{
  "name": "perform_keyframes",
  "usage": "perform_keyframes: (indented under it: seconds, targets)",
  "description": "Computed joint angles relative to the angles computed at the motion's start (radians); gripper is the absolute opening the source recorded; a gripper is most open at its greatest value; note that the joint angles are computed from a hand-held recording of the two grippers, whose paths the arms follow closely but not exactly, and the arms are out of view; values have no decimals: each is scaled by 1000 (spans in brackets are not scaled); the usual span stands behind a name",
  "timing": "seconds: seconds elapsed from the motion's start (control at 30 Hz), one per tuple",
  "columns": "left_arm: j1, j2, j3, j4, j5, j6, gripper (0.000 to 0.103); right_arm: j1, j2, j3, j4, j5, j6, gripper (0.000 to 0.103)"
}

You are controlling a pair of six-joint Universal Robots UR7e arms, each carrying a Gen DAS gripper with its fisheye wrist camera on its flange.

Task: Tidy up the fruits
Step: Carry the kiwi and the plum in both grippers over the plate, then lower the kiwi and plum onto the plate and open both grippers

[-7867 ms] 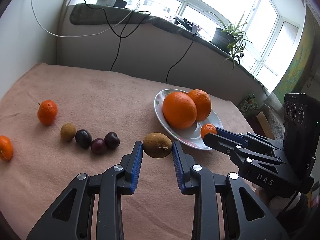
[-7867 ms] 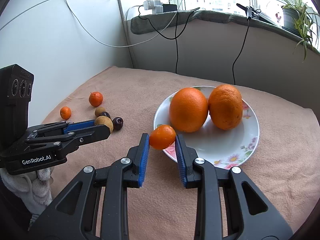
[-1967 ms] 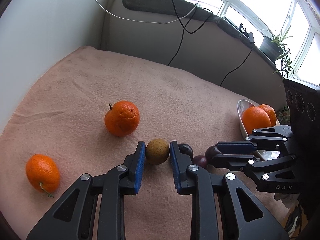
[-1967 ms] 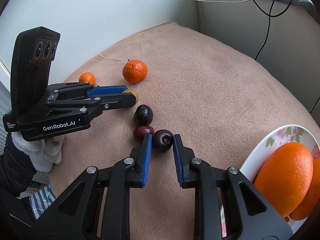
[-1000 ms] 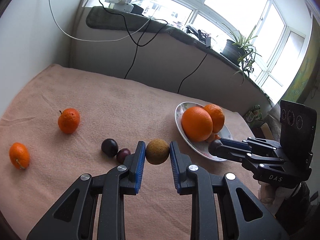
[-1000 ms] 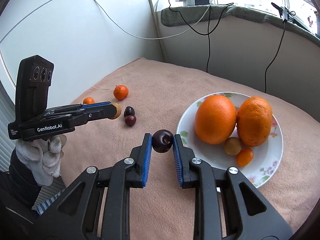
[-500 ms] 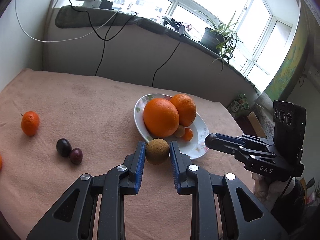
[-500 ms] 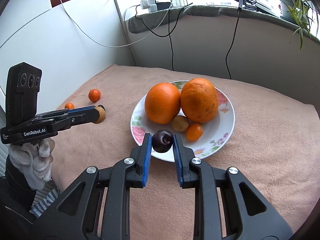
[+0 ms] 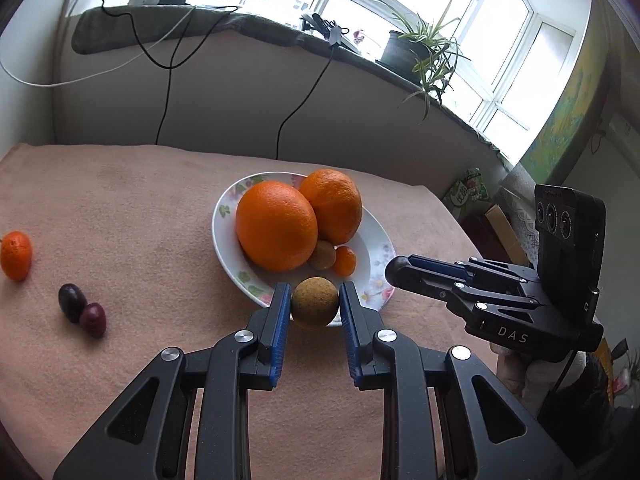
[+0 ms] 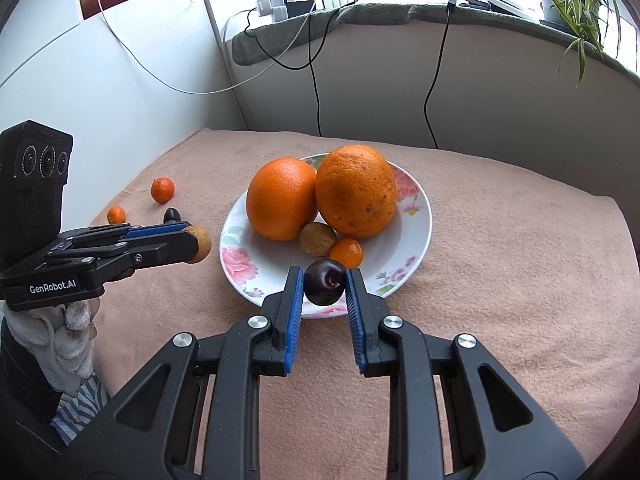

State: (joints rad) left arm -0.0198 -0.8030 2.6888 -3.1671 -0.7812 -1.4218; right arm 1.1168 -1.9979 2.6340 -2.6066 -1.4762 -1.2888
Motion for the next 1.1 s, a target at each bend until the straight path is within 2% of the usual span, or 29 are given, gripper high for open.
perform_keyframes:
  seconds: [0.37, 0.83, 0.87, 0.9, 0.93, 0.97, 1.03, 1.1]
  targets:
    - [58, 40, -49, -25, -18, 80, 23, 9, 68, -10, -76, -18, 4, 23]
    - [87, 56, -81, -21, -23, 130, 24, 11, 96, -15, -106, -16, 11, 24]
    - [87, 56, -82, -18, -22, 131, 25, 10, 93, -15, -104, -15, 11, 24]
    - [85, 55, -85, -13, -20, 132, 33, 10, 91, -14, -103, -14, 11, 24]
    - [83, 55, -86, -9, -17, 133, 42, 11, 92, -15, -103, -15, 12, 26]
    - [84, 55, -89, -7, -15, 138, 43, 10, 91, -14, -104, -14, 12, 28]
    - [84, 54, -89, -8, -14, 142, 45, 7, 86, -10, -113, -7, 12, 48]
    - [82, 54, -89, -3, -10, 140, 52, 6, 81, -8, -119, -1, 14, 54]
